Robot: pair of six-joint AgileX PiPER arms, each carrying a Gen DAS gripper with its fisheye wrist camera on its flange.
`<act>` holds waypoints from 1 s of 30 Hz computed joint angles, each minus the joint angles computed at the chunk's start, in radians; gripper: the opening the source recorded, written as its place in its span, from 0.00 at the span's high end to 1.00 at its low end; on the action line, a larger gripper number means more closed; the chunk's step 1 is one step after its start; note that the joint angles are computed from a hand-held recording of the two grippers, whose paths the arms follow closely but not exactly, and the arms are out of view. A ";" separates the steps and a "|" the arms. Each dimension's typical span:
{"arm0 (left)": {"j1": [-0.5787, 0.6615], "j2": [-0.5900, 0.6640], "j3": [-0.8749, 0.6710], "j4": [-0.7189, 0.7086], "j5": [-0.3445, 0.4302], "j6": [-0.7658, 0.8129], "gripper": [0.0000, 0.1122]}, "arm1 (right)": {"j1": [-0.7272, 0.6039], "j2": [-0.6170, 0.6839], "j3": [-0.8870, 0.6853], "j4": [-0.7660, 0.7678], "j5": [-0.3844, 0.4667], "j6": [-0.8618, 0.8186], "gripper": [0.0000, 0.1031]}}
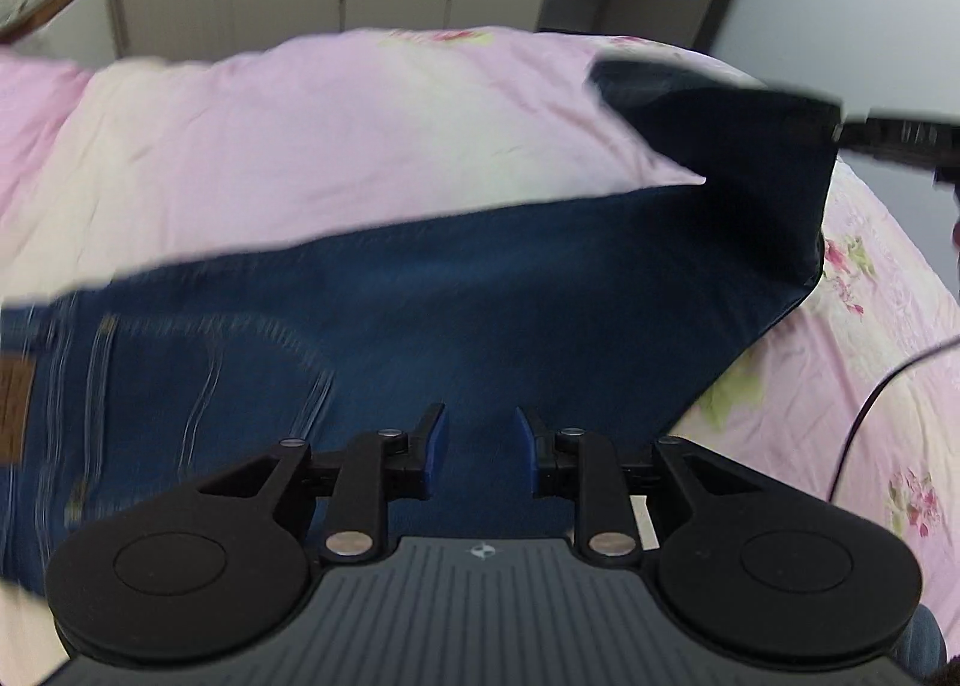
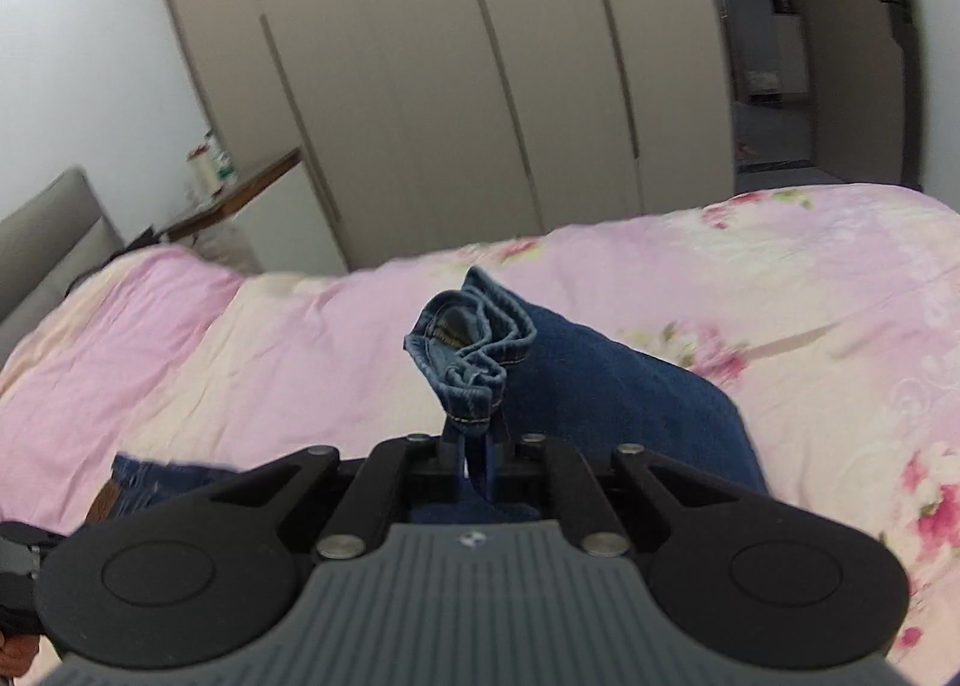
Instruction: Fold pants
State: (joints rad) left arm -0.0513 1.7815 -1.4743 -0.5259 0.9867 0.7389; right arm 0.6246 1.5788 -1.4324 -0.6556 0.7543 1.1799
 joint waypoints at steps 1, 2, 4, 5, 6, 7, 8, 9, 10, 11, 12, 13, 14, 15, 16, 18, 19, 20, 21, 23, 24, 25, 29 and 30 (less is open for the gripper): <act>0.030 -0.015 0.041 -0.022 0.002 0.024 0.73 | 0.048 0.053 -0.042 0.021 0.028 -0.012 0.99; 0.062 -0.029 0.081 -0.046 0.006 0.048 0.73 | 0.091 0.104 -0.080 0.052 0.050 -0.030 0.99; 0.113 -0.054 0.160 -0.094 0.004 0.093 0.73 | 0.164 0.197 -0.128 0.113 0.080 -0.068 0.99; 0.134 -0.062 0.195 -0.120 0.000 0.113 0.73 | 0.212 0.239 -0.145 0.123 0.102 -0.071 0.99; 0.151 -0.067 0.226 -0.148 0.000 0.128 0.73 | 0.264 0.278 -0.151 0.102 0.131 -0.062 0.99; 0.165 -0.072 0.259 -0.176 -0.001 0.145 0.73 | 0.296 0.309 -0.150 0.086 0.146 -0.061 0.98; 0.178 -0.076 0.287 -0.205 -0.007 0.167 0.73 | 0.324 0.330 -0.146 0.082 0.157 -0.067 0.98; 0.184 -0.078 0.317 -0.233 -0.023 0.189 0.73 | 0.349 0.351 -0.144 0.084 0.172 -0.087 0.98; 0.181 -0.078 0.334 -0.245 -0.037 0.196 0.73 | 0.382 0.381 -0.144 0.072 0.202 -0.118 0.97; 0.178 -0.073 0.340 -0.250 -0.043 0.198 0.73 | 0.398 0.400 -0.122 0.054 0.209 -0.146 0.97; 0.172 -0.068 0.345 -0.254 -0.047 0.194 0.73 | 0.416 0.417 -0.121 0.044 0.224 -0.165 0.95; 0.164 -0.063 0.346 -0.258 -0.050 0.186 0.73 | 0.413 0.422 -0.097 0.038 0.210 -0.200 0.91; 0.159 -0.062 0.348 -0.266 -0.053 0.184 0.73 | 0.410 0.422 -0.089 0.043 0.199 -0.228 0.88; 0.164 -0.065 0.358 -0.281 -0.055 0.205 0.70 | 0.405 0.414 -0.083 0.061 0.187 -0.252 0.77; 0.164 -0.066 0.360 -0.292 -0.058 0.214 0.69 | 0.391 0.400 -0.083 0.111 0.172 -0.290 0.66; 0.181 -0.069 0.374 -0.315 -0.051 0.243 0.68 | 0.375 0.366 -0.091 0.183 0.154 -0.346 0.63; 0.179 -0.066 0.374 -0.323 -0.052 0.244 0.68 | 0.374 0.348 -0.098 0.200 0.156 -0.364 0.62; 0.178 -0.063 0.378 -0.334 -0.056 0.250 0.68 | 0.372 0.335 -0.102 0.204 0.152 -0.366 0.61; 0.174 -0.062 0.384 -0.343 -0.061 0.254 0.68 | 0.367 0.323 -0.103 0.203 0.143 -0.359 0.61; 0.167 -0.064 0.399 -0.365 -0.069 0.265 0.68 | 0.347 0.332 -0.124 0.185 0.125 -0.312 0.62; 0.166 -0.062 0.398 -0.372 -0.064 0.269 0.68 | 0.331 0.341 -0.128 0.181 0.113 -0.289 0.64; 0.167 -0.062 0.397 -0.378 -0.053 0.274 0.68 | 0.308 0.363 -0.136 0.182 0.095 -0.262 0.70; 0.178 -0.046 0.390 -0.411 -0.009 0.276 0.68 | 0.212 0.440 -0.156 0.265 0.014 -0.243 0.83; 0.177 -0.035 0.381 -0.418 0.006 0.268 0.68 | 0.193 0.444 -0.141 0.297 -0.017 -0.250 0.88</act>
State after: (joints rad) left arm 0.1254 1.7468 -1.0929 -0.9439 0.9930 1.0069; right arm 0.8174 2.0228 -1.5734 -0.3585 0.7374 0.9297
